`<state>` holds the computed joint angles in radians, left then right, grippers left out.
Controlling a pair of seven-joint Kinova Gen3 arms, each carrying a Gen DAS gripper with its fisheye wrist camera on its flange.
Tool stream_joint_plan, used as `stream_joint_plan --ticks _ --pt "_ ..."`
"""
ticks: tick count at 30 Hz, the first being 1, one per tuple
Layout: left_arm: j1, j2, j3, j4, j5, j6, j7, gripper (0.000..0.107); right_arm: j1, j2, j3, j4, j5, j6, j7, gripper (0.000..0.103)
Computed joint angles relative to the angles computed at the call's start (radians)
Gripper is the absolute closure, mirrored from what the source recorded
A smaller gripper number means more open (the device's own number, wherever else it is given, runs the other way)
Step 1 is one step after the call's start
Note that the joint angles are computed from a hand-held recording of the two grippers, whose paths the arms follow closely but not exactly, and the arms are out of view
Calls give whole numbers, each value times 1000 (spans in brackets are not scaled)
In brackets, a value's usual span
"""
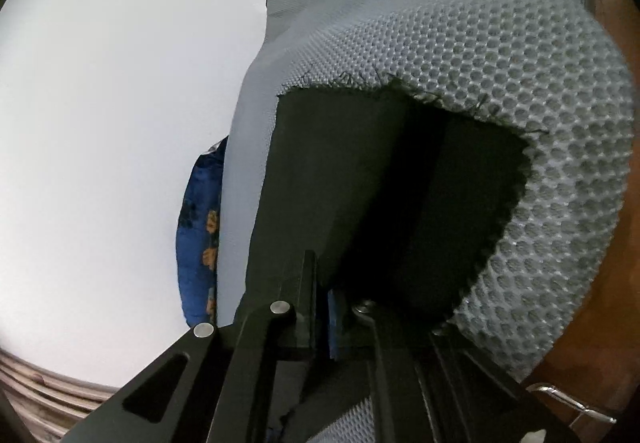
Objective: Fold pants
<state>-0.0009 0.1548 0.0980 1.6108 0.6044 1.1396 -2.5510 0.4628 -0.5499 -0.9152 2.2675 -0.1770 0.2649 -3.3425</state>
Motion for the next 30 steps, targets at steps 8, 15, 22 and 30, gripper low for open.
stream_joint_plan --ticks 8,15,22,30 --pt "-64 9 -15 -40 66 132 -64 94 -57 -55 47 -66 20 156 10 98" --pt "-71 21 -28 -43 59 153 -56 93 -69 -70 26 2 -8 122 -54 100" --pt "-99 13 -37 -63 62 189 -43 88 -73 -179 9 91 -99 -44 -99 58" --pt "-157 -33 -77 -84 111 273 -36 78 -54 -3 -153 -2 -138 -188 -20 48"
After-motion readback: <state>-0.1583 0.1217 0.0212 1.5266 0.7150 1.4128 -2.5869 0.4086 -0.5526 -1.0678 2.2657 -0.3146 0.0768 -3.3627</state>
